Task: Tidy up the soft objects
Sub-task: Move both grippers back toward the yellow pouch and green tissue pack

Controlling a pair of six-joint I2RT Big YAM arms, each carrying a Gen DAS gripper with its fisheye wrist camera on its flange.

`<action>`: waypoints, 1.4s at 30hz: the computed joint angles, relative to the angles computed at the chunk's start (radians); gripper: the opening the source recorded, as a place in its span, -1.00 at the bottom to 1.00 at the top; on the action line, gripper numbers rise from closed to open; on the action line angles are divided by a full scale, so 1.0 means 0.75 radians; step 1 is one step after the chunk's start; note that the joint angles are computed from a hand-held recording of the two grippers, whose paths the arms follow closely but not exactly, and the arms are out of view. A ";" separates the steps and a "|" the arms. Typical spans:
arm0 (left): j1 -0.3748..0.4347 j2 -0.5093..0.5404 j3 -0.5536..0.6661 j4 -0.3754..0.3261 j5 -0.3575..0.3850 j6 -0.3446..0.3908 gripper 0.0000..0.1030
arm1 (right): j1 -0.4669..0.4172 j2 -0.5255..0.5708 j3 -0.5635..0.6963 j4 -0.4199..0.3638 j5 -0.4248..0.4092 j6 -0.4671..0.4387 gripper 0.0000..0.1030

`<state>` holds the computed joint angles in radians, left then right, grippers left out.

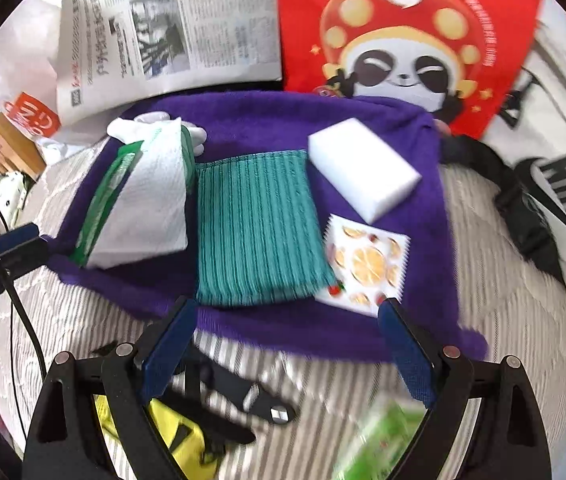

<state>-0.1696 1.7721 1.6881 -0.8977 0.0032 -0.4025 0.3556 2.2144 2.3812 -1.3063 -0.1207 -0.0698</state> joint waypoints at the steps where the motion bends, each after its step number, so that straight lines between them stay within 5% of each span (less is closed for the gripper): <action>1: -0.008 -0.012 -0.013 0.001 -0.001 -0.006 0.26 | -0.007 -0.046 -0.068 0.034 -0.001 0.005 0.77; 15: -0.177 -0.128 -0.215 0.061 0.030 -0.043 0.27 | -0.102 -0.490 -0.698 0.341 -0.096 0.179 0.77; 25: -0.255 -0.084 -0.245 0.101 0.081 -0.097 0.33 | -0.149 -0.619 -0.904 0.413 -0.136 0.205 0.77; 34: -0.298 -0.036 -0.186 0.064 -0.009 -0.151 0.49 | -0.185 -0.620 -0.959 0.412 -0.158 0.194 0.77; 42: -0.367 0.050 -0.088 -0.011 -0.211 -0.119 0.78 | -0.189 -0.591 -0.964 0.403 -0.166 0.177 0.77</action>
<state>-0.4446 1.8093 1.6223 -0.9062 -0.1551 -0.4920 0.2136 1.7711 1.6580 -1.0040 -0.2454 0.0627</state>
